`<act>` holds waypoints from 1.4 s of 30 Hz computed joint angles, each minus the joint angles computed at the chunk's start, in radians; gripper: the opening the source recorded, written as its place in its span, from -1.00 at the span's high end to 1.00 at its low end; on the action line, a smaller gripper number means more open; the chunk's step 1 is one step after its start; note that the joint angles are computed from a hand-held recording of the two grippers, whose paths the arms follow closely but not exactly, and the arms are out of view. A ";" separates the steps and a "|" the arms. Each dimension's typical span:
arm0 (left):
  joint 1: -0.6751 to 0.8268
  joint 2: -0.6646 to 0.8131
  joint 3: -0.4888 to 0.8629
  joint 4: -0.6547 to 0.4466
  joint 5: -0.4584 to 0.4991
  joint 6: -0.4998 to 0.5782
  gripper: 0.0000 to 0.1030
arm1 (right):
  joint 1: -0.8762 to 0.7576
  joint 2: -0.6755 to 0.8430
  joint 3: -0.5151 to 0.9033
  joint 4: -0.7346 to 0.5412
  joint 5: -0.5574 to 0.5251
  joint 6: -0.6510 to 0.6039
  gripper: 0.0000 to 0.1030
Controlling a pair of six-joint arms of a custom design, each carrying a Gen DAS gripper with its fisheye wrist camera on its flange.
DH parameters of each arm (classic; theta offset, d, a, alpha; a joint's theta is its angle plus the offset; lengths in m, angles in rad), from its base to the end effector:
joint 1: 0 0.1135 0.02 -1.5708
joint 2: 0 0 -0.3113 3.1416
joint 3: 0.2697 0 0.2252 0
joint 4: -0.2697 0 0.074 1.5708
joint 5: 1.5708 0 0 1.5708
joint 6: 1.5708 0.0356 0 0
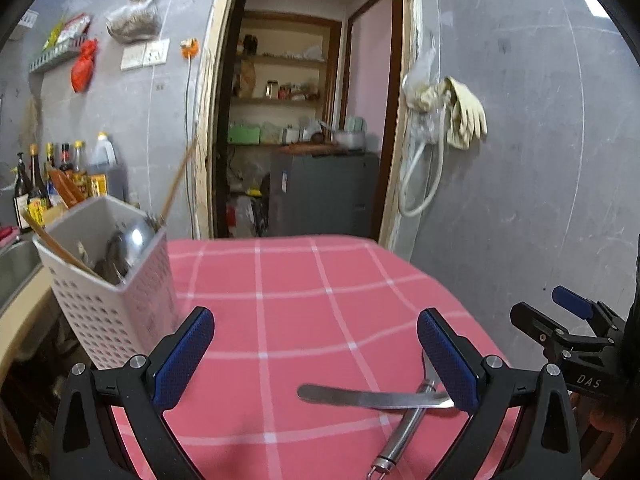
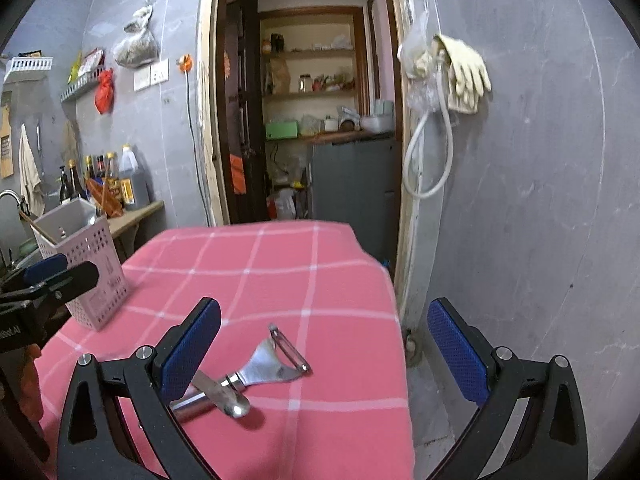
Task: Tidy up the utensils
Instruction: 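Move both open tools back toward the knife and peeler on the cloth, then close the left tool on the knife blade while the right tool grips the peeler handle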
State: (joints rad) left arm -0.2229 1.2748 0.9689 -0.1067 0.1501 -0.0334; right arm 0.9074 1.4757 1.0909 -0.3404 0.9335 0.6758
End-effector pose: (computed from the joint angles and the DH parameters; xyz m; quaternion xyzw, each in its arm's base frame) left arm 0.2468 -0.0614 0.3593 0.1198 0.8270 -0.1320 0.5332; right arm 0.1983 0.2072 0.3344 0.0893 0.8303 -0.0277 0.5495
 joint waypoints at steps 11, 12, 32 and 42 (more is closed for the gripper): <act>-0.047 0.126 0.062 -0.109 -0.046 0.003 -0.99 | -0.100 0.022 -0.091 0.128 -0.233 -0.036 -0.97; -0.044 0.136 0.070 -0.122 -0.036 0.003 -0.99 | -0.109 0.028 -0.096 0.137 -0.255 -0.036 -0.97; 0.068 0.375 0.257 -0.481 0.412 -0.129 -0.14 | -0.223 0.137 -0.086 0.163 -0.557 -0.007 0.21; 0.107 0.446 0.265 -0.497 0.583 -0.281 0.14 | -0.266 0.161 -0.141 0.253 -0.733 0.094 0.26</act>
State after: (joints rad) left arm -0.1162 1.7212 1.2334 -0.6040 0.7335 -0.3148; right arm 0.6413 1.6365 0.9500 -0.0879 0.2002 0.7699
